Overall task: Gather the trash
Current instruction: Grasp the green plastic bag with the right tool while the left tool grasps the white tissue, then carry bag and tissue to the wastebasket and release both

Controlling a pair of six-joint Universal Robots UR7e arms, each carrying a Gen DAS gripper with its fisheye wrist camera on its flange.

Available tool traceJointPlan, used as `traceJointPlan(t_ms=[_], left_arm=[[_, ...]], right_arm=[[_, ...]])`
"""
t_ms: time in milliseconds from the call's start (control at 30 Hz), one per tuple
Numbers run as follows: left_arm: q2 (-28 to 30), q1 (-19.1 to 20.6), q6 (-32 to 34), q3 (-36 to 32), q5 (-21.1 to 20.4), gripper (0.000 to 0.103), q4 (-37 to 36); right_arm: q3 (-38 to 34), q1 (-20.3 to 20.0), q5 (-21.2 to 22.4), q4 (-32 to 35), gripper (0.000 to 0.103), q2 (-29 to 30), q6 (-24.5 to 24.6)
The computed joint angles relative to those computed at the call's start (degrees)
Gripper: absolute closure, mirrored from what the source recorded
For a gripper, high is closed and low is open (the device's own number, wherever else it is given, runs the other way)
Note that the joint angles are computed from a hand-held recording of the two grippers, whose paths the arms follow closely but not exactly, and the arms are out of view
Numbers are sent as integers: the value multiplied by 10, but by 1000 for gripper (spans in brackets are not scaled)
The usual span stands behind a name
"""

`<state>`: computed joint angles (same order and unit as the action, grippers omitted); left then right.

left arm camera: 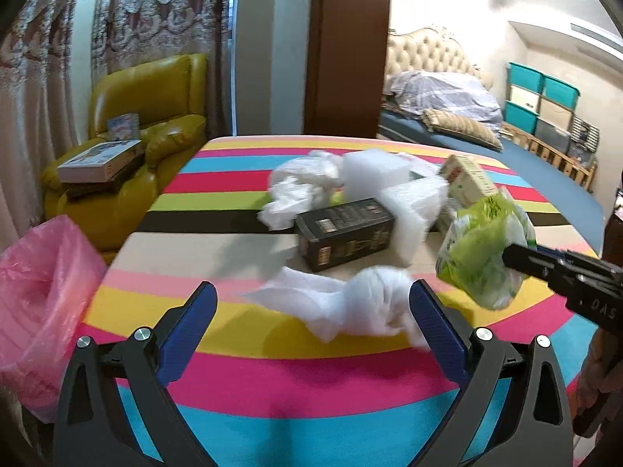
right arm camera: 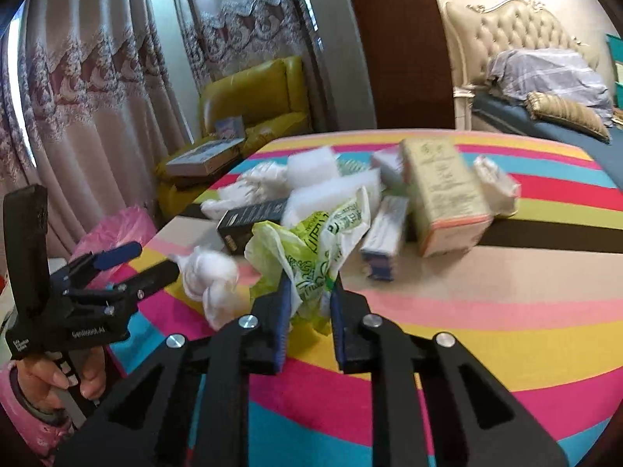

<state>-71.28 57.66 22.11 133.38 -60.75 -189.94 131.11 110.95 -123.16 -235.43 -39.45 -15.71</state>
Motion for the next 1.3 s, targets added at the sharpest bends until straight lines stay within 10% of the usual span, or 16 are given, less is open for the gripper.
traceJointPlan(t_ms=[167,633,1300], left_arm=[[22,-15,3,-7,-16,12,14],[49,-9,7,-17,-17,59,54],[-9,-17,39,16,22,61,-85]], right_arm=[[23,-3,-13,-39,85,-23,-12],[50,-13,-14,-71,85,-40,-23],[-54,49,-26,6,85,11,-79]])
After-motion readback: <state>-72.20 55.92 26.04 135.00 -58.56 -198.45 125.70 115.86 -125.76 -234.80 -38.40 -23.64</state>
